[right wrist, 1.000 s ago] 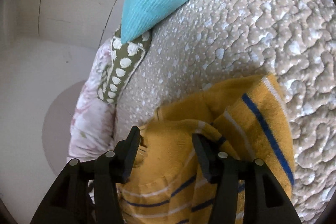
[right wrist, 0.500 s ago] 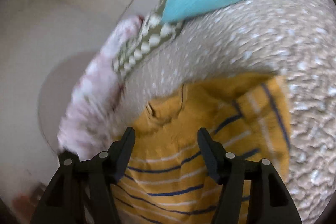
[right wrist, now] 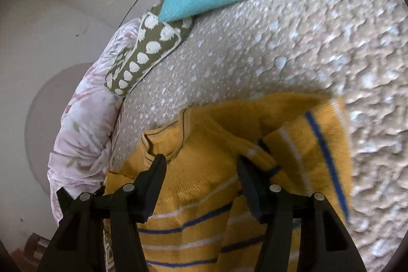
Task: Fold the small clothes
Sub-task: 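Lay the folded hem down and open both grippers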
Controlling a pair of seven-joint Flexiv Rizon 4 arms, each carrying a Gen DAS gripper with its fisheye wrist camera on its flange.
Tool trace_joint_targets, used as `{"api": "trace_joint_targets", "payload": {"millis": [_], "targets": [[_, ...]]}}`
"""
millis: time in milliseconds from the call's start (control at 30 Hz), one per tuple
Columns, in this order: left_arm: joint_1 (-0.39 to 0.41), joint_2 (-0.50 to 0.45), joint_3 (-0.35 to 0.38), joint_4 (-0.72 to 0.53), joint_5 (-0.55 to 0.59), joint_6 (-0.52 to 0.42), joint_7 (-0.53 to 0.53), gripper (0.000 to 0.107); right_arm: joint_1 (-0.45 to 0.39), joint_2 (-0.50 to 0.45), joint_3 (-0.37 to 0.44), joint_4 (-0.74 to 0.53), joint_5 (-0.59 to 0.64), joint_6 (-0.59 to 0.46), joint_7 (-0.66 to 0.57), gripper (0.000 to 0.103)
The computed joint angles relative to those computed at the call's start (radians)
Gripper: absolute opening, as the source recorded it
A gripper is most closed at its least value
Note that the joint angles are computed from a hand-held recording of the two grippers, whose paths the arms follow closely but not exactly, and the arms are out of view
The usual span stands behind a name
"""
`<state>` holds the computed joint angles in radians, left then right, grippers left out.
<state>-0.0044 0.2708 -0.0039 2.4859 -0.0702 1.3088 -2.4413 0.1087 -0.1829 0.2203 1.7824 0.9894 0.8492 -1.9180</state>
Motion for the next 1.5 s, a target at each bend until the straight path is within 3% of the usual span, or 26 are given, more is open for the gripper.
{"api": "trace_joint_targets", "payload": {"millis": [167, 300, 367, 400, 533, 633, 733, 833, 933, 1167, 1233, 1333, 1367, 1433, 1500], "targets": [[0.03, 0.148, -0.044, 0.001, 0.097, -0.107, -0.031, 0.065, -0.01, 0.094, -0.019, 0.061, -0.031, 0.028, -0.031, 0.062], [-0.01, 0.173, -0.079, -0.015, 0.109, -0.138, -0.022, 0.066, 0.004, 0.204, -0.043, 0.166, -0.098, 0.039, -0.075, 0.062], [-0.047, 0.16, -0.095, -0.025, 0.104, -0.141, -0.006, 0.066, 0.024, 0.262, -0.048, 0.229, -0.138, 0.051, -0.105, 0.039], [-0.068, 0.145, -0.103, -0.027, 0.098, -0.132, 0.001, 0.066, 0.036, 0.289, -0.052, 0.258, -0.148, 0.044, -0.133, 0.033], [-0.104, 0.082, -0.144, -0.044, 0.122, -0.129, -0.003, 0.067, 0.087, 0.339, -0.064, 0.355, -0.191, 0.039, -0.17, 0.026], [-0.064, 0.073, -0.201, -0.085, 0.249, -0.263, -0.062, 0.067, 0.105, 0.317, -0.037, 0.439, -0.334, 0.129, -0.079, 0.011], [-0.087, 0.089, -0.157, -0.072, 0.261, -0.305, -0.078, 0.067, 0.119, 0.345, -0.102, 0.459, -0.263, 0.106, -0.149, 0.006], [-0.118, 0.105, -0.092, -0.026, 0.205, -0.217, -0.054, 0.067, 0.123, 0.359, -0.131, 0.468, -0.219, 0.094, -0.198, 0.006], [-0.11, 0.105, -0.088, -0.019, 0.197, -0.143, -0.035, 0.067, 0.132, 0.367, -0.144, 0.485, -0.144, 0.126, -0.268, 0.007], [-0.101, -0.054, -0.095, -0.096, 0.164, 0.013, 0.063, 0.067, 0.106, 0.379, -0.217, 0.477, 0.096, 0.039, -0.438, 0.007], [-0.062, -0.092, -0.117, -0.151, 0.223, -0.05, 0.033, 0.067, 0.083, 0.374, -0.226, 0.469, 0.128, 0.0, -0.463, 0.007], [0.025, -0.14, -0.192, -0.309, 0.445, -0.376, -0.136, 0.067, 0.053, 0.364, -0.228, 0.456, 0.164, -0.045, -0.485, 0.007], [0.028, -0.156, -0.179, -0.317, 0.439, -0.396, -0.138, 0.069, 0.043, 0.362, -0.228, 0.452, 0.176, -0.06, -0.492, 0.007], [-0.003, -0.165, -0.1, -0.272, 0.361, -0.306, -0.098, 0.069, 0.024, 0.357, -0.229, 0.446, 0.193, -0.086, -0.503, 0.007], [-0.029, -0.159, -0.063, -0.262, 0.335, -0.29, -0.067, 0.069, 0.008, 0.354, -0.227, 0.443, 0.204, -0.106, -0.511, 0.007]]}}
